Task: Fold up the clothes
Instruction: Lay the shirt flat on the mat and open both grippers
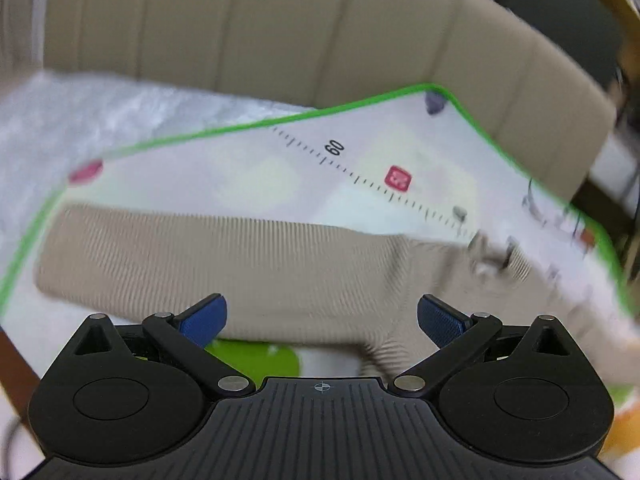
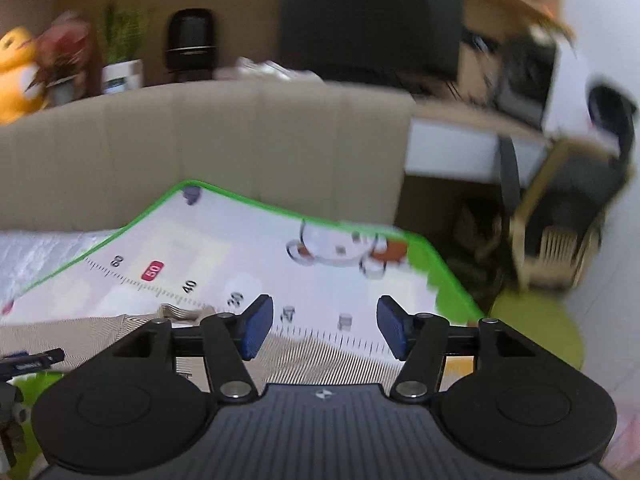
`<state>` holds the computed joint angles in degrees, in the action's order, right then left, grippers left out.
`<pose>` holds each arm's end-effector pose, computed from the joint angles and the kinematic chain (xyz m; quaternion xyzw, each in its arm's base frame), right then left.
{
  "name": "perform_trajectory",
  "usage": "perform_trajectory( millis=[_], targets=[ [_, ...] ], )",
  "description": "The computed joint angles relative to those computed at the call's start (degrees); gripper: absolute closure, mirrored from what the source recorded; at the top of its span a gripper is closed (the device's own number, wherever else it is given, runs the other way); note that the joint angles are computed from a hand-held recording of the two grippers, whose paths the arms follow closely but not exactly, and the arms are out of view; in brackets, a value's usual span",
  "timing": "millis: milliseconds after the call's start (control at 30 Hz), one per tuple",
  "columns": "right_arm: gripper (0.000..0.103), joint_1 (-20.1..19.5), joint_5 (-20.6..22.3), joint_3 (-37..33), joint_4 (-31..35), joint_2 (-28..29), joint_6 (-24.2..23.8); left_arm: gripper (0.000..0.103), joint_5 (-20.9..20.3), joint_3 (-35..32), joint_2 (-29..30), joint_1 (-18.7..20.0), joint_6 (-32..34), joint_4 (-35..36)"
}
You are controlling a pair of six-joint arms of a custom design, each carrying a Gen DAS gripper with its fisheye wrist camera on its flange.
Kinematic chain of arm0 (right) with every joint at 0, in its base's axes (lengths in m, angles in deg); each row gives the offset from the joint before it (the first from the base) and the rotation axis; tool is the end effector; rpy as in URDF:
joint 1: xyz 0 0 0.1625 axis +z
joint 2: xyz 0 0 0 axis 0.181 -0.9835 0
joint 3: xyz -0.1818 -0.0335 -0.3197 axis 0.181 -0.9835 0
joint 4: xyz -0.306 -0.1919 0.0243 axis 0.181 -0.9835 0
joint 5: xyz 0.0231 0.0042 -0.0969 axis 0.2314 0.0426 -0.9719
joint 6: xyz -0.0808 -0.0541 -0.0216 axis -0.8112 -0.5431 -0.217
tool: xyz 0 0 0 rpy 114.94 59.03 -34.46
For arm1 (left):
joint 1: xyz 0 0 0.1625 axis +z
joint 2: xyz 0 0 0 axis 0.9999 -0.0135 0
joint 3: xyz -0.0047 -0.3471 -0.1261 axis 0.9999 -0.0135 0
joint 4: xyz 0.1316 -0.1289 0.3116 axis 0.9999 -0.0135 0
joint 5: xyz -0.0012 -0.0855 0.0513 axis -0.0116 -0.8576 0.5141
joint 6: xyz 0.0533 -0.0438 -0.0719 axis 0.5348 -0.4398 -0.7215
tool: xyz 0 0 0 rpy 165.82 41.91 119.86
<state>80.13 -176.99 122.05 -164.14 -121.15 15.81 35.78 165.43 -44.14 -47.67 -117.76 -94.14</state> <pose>0.1060 -0.6443 0.5437 0.2948 -0.8068 0.3797 0.3435 -0.3283 -0.5931 0.0135 -0.0626 0.8240 -0.4572 0.3288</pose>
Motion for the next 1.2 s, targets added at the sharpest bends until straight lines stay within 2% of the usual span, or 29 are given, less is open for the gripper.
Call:
perform_trajectory(
  millis=[67, 167, 200, 267, 367, 433, 500, 533, 567, 600, 633, 700, 733, 800, 833, 900, 933, 967, 1033, 1067, 1200],
  targets=[
    [0.045, 2.1, -1.9, -3.0, 0.7, 1.9, -1.5, 0.0, -0.5, 0.7, -0.6, 0.0, -0.7, 0.4],
    [0.045, 3.2, -2.6, -6.0, 2.6, 4.2, 0.1, 0.0, -4.9, 1.4, -1.7, 0.8, -5.8, -1.5],
    [0.045, 3.3, -2.4, -7.0, 4.2, 5.0, 1.0, 0.0, -6.6, 2.4, -2.2, 1.0, -6.2, -4.4],
    [0.045, 3.4, -3.7, -9.9, 9.2, 7.0, 2.1, 0.0, -8.0, 3.0, -2.2, 0.8, -4.2, -7.7],
    [0.045, 2.8, -3.6, -12.7, 16.6, 9.1, 2.6, 0.0, -5.9, 1.1, -0.3, -0.1, 1.1, -8.9],
    [0.049, 1.2, 0.8, -11.3, 18.6, 9.0, 1.5, 0.0, -6.2, 0.3, 1.4, -0.3, 5.3, -12.6],
    [0.064, -1.6, 8.0, -10.5, 22.2, 9.2, 3.1, 0.001, -8.2, -0.3, 2.9, -0.3, 10.5, -16.1],
    [0.069, -2.9, 10.9, -10.7, 24.2, 9.7, 4.5, 0.003, -8.3, -1.3, 4.0, -0.3, 13.8, -17.5],
    [0.069, -4.4, 13.4, -10.2, 25.1, 10.0, 6.2, 0.01, -7.9, -2.4, 5.1, -0.3, 17.1, -18.9],
    [0.069, -5.6, 15.1, -8.0, 23.7, 9.8, 6.1, 0.023, -7.2, -2.6, 6.1, -0.5, 20.4, -20.8],
    [0.069, -6.7, 16.7, -5.1, 21.1, 9.4, 5.2, 0.027, -7.0, -2.6, 6.6, -0.4, 21.6, -21.2],
    [0.069, -8.8, 18.4, 2.4, 11.2, 8.6, 1.5, 0.033, -7.3, -2.3, 7.1, 0.0, 22.4, -19.5],
    [0.068, -9.6, 18.8, 3.9, 8.7, 9.0, 2.7, 0.035, -7.6, -2.8, 7.3, 0.3, 22.7, -17.5],
    [0.068, -11.5, 19.2, 3.0, 10.1, 10.7, 9.4, 0.042, -7.3, -4.3, 8.2, 0.8, 24.7, -15.5],
    [0.068, -12.2, 18.6, 2.7, 10.6, 11.5, 11.4, 0.042, -7.3, -5.2, 8.9, 1.1, 25.6, -16.6],
    [0.068, -13.4, 14.4, 3.7, 9.3, 12.3, 13.5, 0.042, -6.9, -6.6, 9.9, 1.4, 26.5, -17.2],
    [0.07, -14.0, 12.0, 4.3, 9.4, 12.4, 14.7, 0.042, -6.4, -7.1, 10.0, 1.6, 25.6, -15.0],
    [0.075, -15.1, 12.0, 6.3, 7.9, 11.5, 15.2, 0.041, -6.3, -7.4, 9.7, 1.9, 23.7, -11.4],
    [0.074, -16.1, 13.7, 11.2, 4.3, 8.8, 13.5, 0.036, -6.6, -7.5, 9.4, 2.5, 21.8, -7.2],
    [0.074, -16.1, 13.3, 13.2, 3.4, 7.5, 13.0, 0.033, -6.9, -7.2, 9.3, 2.8, 23.1, -8.6],
    [0.073, -16.0, 12.1, 17.4, 2.2, 4.8, 9.8, 0.028, -7.7, -7.6, 8.8, 3.2, 20.5, -6.3]
  ],
)
